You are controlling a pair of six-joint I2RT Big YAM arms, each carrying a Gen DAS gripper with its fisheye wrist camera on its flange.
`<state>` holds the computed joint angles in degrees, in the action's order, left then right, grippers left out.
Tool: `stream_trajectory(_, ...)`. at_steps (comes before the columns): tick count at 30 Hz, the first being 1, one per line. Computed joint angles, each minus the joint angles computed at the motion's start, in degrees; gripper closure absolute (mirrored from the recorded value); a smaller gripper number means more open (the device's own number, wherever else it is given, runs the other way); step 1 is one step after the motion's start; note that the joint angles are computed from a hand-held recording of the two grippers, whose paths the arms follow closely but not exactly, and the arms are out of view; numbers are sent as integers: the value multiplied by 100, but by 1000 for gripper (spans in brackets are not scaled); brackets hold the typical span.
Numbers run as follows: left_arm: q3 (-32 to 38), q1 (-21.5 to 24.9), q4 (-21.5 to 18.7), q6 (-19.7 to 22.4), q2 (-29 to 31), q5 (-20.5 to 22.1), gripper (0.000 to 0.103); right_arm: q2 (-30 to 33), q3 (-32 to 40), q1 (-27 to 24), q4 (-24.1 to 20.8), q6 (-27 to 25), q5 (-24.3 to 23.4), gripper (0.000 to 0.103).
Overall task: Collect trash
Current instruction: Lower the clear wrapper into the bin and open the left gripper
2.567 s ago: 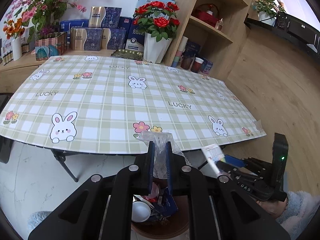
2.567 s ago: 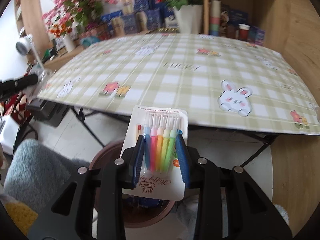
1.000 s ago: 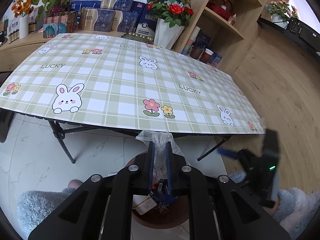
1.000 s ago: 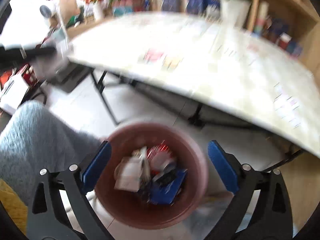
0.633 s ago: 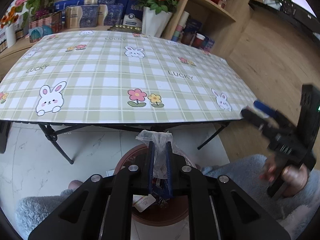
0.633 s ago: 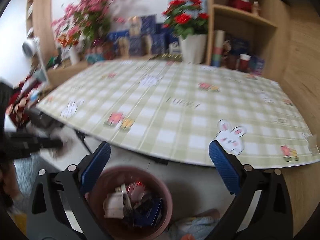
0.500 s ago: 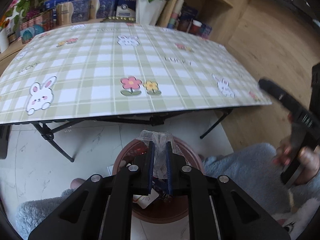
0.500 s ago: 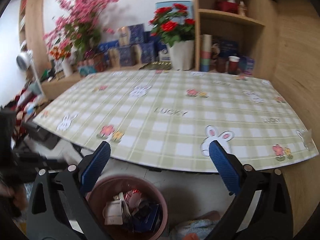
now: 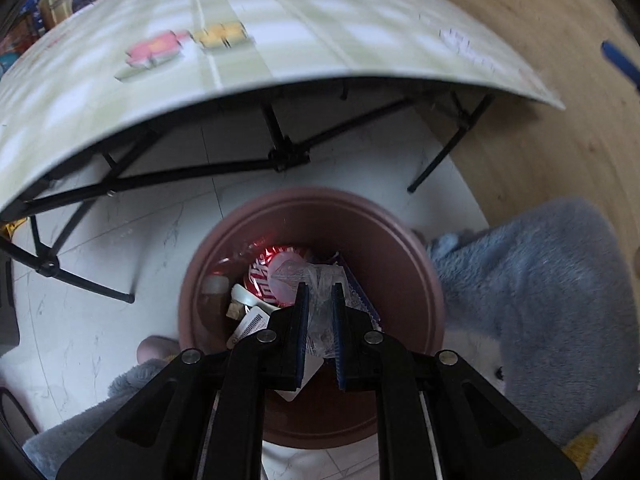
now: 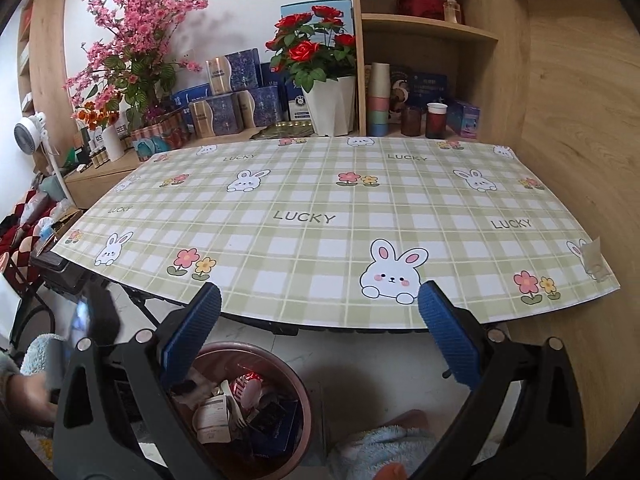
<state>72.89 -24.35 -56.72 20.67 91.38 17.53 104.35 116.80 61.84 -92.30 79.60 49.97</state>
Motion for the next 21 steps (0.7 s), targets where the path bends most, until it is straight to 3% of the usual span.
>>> stream_trajectory(7, -13, -98, 28, 34, 237, -224, 91, -6, 27, -25, -84, 48, -52, 6)
stream_trajectory(11, -42, -125, 108, 90, 235, -335, 84, -9, 39, -41, -12, 59, -88, 6)
stream_trajectory(12, -80, -106, 174, 100, 165, -295, 80, -6, 49, -43, -11, 48, -92, 6)
stream_trajectory(14, -98, -66, 244, 79, 47, -199, 59, 12, 91, -42, -36, 22, -89, 6)
stream_trajectory(21, -3, 147, 702, -226, -615, 73, 32, 33, 258, -73, -72, -90, -81, 6)
